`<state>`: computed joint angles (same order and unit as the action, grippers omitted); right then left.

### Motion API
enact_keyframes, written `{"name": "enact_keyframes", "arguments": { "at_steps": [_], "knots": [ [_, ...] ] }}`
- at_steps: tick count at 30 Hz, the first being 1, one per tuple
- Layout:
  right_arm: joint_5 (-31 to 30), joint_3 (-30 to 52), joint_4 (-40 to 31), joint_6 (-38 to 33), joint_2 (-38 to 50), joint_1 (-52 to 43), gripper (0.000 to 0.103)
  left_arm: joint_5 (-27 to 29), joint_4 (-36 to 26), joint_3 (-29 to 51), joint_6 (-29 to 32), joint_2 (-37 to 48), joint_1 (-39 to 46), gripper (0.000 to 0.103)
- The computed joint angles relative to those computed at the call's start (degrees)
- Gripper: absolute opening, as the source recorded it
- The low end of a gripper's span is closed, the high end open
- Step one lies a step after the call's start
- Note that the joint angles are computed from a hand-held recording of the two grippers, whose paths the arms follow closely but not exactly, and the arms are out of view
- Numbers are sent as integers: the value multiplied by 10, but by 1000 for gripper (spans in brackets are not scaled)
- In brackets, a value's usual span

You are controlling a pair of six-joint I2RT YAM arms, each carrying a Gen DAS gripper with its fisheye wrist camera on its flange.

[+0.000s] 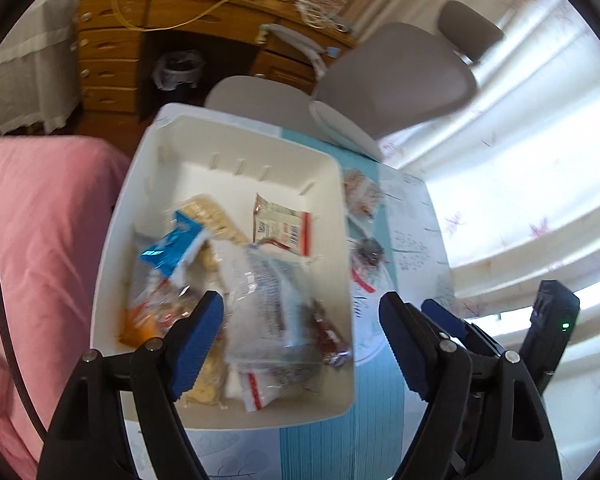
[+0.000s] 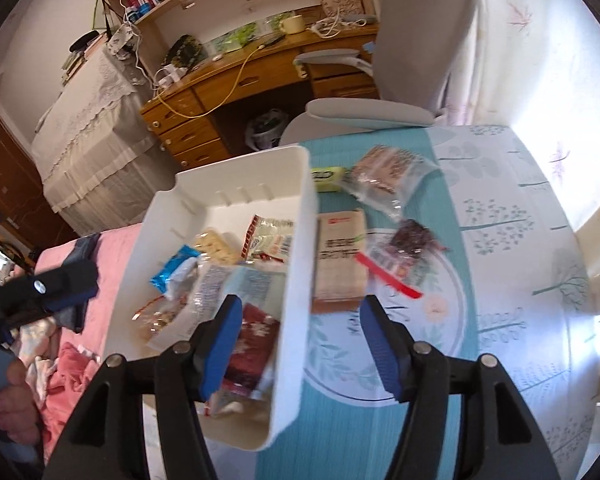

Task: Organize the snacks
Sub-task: 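Carry both snacks over the white tray and open both tools to drop them, then lower the right tool onto the dark chocolate packet with red strip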

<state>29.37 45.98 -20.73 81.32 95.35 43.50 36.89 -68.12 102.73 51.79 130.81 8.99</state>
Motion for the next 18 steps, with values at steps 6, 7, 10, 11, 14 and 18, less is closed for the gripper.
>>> {"name": "enact_keyframes", "arguments": {
  "at_steps": [6,7,10,11,14,18],
  "knots": [
    [26,-46,-4,15,-31,13,68,6,-1,-18,17,-44,-48,79],
    [29,-51,-4,16,-35,13,69,9,0,-18,15,-49,-55,79],
    [42,-74,0,6,-49,7,69,13,-1,-8,-3,-56,-86,79],
    [45,-80,1,1,-52,6,70,12,1,-6,-5,-59,-97,79],
    [53,-96,2,-25,-58,-7,74,-1,28,-9,-29,-69,-134,79],
    [56,-122,29,-96,-54,-39,74,-17,38,22,-69,-53,-181,79]
  ]
}}
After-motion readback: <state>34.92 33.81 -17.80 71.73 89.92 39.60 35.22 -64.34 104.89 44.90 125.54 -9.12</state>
